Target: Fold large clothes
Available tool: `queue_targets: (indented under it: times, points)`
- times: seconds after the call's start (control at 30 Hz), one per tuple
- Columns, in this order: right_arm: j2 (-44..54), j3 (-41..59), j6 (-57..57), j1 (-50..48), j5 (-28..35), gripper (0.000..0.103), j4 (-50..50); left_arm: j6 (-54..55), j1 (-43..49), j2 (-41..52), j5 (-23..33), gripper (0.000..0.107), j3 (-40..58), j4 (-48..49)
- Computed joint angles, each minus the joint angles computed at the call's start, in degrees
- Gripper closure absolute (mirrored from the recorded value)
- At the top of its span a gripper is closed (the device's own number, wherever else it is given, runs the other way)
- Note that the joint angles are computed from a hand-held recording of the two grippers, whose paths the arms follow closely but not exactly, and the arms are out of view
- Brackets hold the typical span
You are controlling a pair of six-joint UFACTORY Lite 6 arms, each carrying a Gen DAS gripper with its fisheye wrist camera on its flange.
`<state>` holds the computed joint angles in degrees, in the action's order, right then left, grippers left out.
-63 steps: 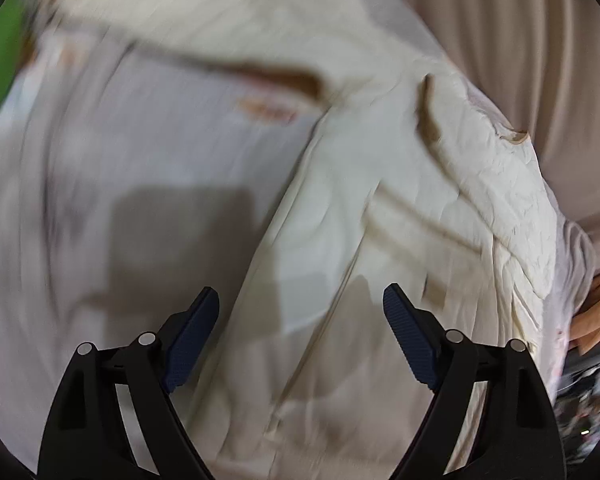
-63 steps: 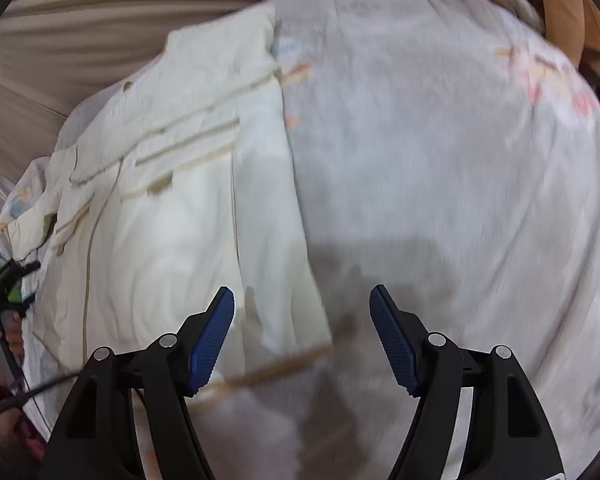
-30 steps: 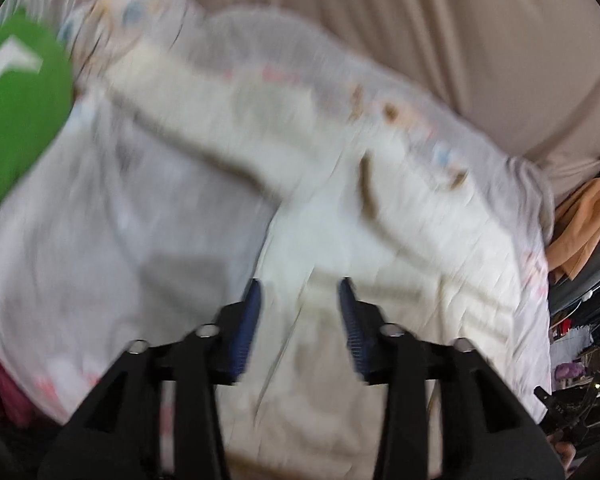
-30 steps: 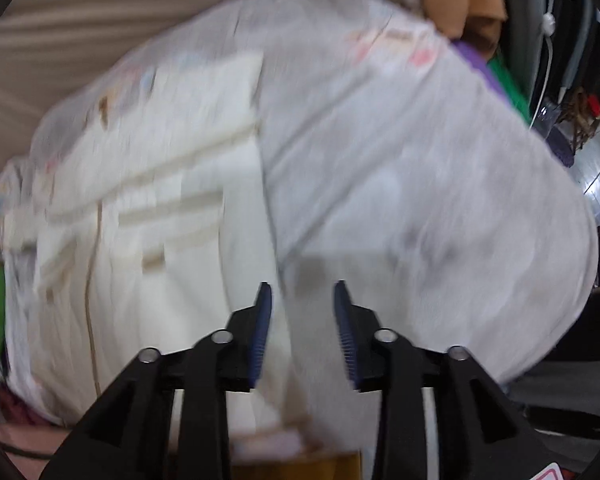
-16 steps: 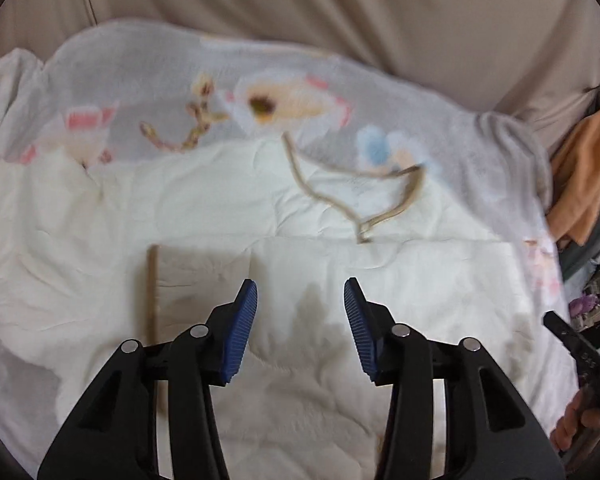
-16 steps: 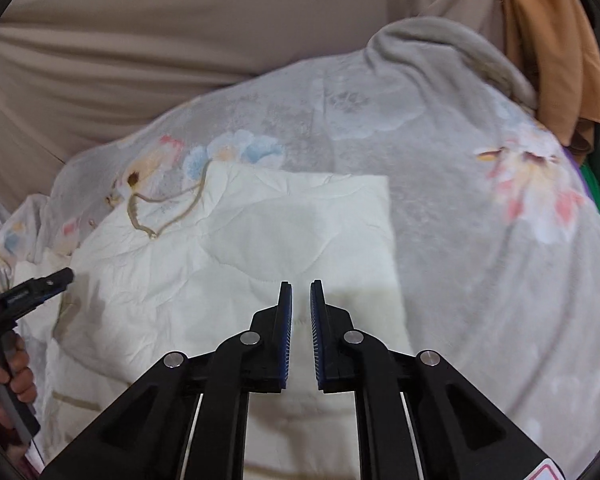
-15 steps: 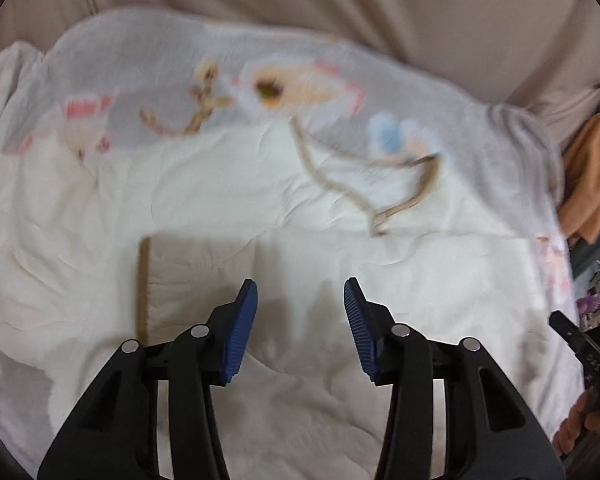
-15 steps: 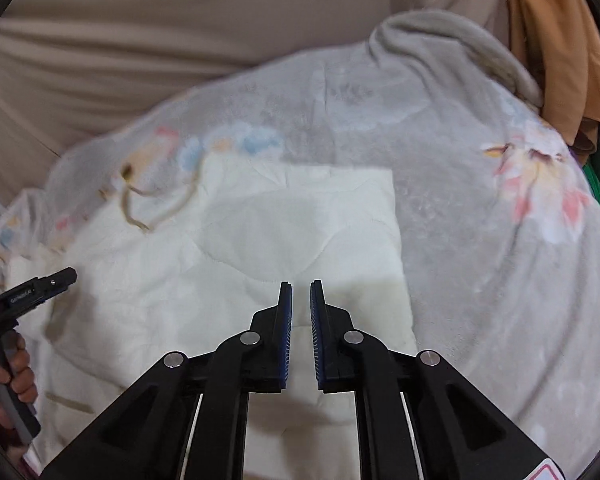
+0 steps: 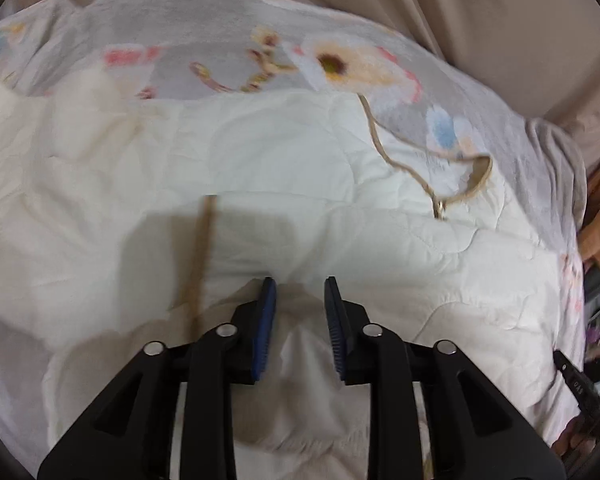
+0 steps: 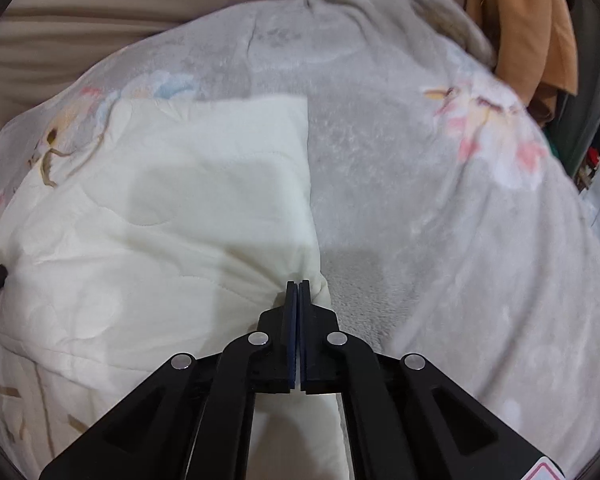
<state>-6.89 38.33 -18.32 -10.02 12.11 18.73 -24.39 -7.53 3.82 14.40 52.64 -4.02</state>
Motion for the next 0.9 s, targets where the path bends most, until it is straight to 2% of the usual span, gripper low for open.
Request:
queue_targets:
  times: [0.03,0.07,0.1,0.13,0.17,0.23,0.3,0.33,0.37,0.43,0.57,0.6,0.67,0.7,0.73,0.8,0.9]
  points:
    - [-3.1,-1.0,3.8,0.7,1.1,0.1,-2.8,2.3,2.6,-4.7,0.0,0.05,-3.3,-2.8]
    - [-7.5,-2.5,5.4,1.5,3.1,0.099,-3.2,7.0,5.7,-8.5,-0.2,0.044,-6.1,-7.4]
    - [-11.5,-4.2,5.4,2.4,5.1,0.098,-1.7,13.0,10.8,-13.4,0.6,0.041,-9.0,-12.8]
    - [-14.4,-5.5,7.8,4.0,6.3,0.098,-2.6,19.0,16.4,-16.1,3.9,0.039,-9.7,-17.9]
    - [-18.2,-7.3,12.5,6.8,8.2,0.097,-5.5,25.0,22.4,-17.3,6.3,0.037,-9.9,-22.3]
    - [-24.5,-10.1,24.5,14.2,10.9,0.095,-13.0,33.8,34.4,-16.3,7.5,0.035,-8.7,-27.9]
    - [-29.8,-12.6,36.5,24.1,14.3,0.093,-18.7,45.8,46.4,-10.3,8.8,0.035,-3.9,-36.4]
    - [-31.0,-13.1,42.5,28.8,15.4,0.093,-22.0,50.2,51.8,-5.5,11.1,0.035,0.4,-39.1]
    - [-32.1,-13.6,48.5,34.8,17.1,0.092,-25.2,52.3,55.7,-0.2,11.0,0.035,4.6,-40.5]
    - [-31.8,-13.6,60.5,45.7,19.7,0.092,-31.0,52.8,60.0,8.5,11.9,0.035,12.7,-40.8]
    - [-28.2,-11.4,83.3,65.9,25.3,0.089,-41.8,45.6,63.6,25.8,12.7,0.035,29.3,-35.4]
    - [-26.9,-10.4,86.7,69.5,26.9,0.088,-43.5,44.9,64.2,28.7,13.9,0.037,32.3,-36.0]
    - [-25.6,-9.0,91.3,74.6,29.6,0.083,-45.7,46.2,65.4,33.3,16.4,0.057,36.8,-39.4]
    - [-25.1,-8.4,92.6,76.2,30.5,0.082,-46.1,46.3,65.6,34.3,17.5,0.08,38.2,-39.8]
    - [-25.2,-8.2,92.9,76.7,31.2,0.082,-46.2,45.5,65.1,34.3,17.9,0.094,38.7,-38.9]
    - [-25.6,-8.1,93.9,77.0,32.2,0.082,-46.6,50.0,63.6,28.2,16.4,0.101,34.6,-42.0]
    - [-26.7,-8.8,92.8,74.8,31.1,0.082,-45.6,59.2,59.4,17.1,18.1,0.103,30.3,-46.4]
